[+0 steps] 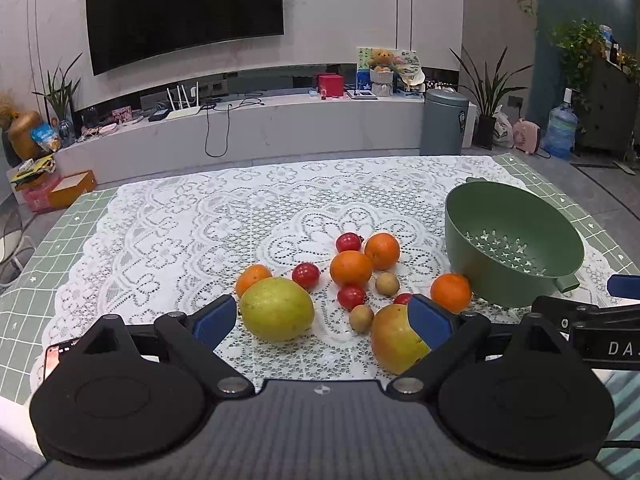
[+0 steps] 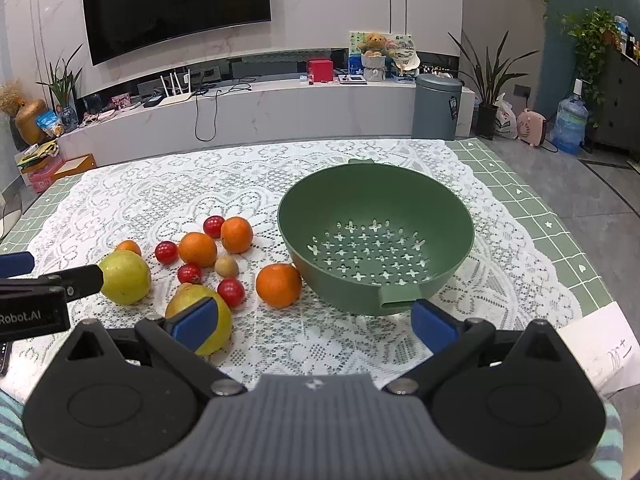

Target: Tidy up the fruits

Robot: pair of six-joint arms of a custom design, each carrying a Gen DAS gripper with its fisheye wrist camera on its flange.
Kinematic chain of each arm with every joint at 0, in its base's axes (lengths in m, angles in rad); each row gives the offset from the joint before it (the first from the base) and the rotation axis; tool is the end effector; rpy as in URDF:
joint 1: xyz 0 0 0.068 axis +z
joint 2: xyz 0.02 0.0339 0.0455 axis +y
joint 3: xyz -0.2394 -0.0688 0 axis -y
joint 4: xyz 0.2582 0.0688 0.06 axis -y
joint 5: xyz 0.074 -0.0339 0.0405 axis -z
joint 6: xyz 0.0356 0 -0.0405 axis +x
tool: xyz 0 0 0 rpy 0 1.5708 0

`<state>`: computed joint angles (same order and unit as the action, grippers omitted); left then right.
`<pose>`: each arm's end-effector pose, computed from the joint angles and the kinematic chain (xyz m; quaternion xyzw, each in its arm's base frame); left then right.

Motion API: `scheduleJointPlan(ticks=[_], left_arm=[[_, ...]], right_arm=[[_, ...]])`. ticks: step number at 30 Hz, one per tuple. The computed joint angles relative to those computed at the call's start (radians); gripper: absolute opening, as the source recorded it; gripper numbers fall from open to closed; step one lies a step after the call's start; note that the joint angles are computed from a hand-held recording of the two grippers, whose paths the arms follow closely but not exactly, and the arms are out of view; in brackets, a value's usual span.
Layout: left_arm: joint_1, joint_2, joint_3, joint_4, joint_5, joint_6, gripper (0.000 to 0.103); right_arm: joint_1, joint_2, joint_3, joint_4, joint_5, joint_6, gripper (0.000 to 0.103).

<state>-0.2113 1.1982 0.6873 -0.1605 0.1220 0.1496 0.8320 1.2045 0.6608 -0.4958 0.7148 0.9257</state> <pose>0.2660 -0.0615 0.1945 0.1874 0.8796 -0.0683 0.4320 0.1771 0.1598 0.1678 0.1341 0.8987 -0.0260 0.4168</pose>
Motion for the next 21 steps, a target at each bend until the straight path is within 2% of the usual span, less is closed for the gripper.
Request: scheduleJointPlan(ticks=[21], left_arm=[[0.005,0.005,0.011,-0.031,0.017,0.013,0.103]], right_arm=[[-0.002,0.021,0.012,0.004,-0.015,-0.006,0.099]])
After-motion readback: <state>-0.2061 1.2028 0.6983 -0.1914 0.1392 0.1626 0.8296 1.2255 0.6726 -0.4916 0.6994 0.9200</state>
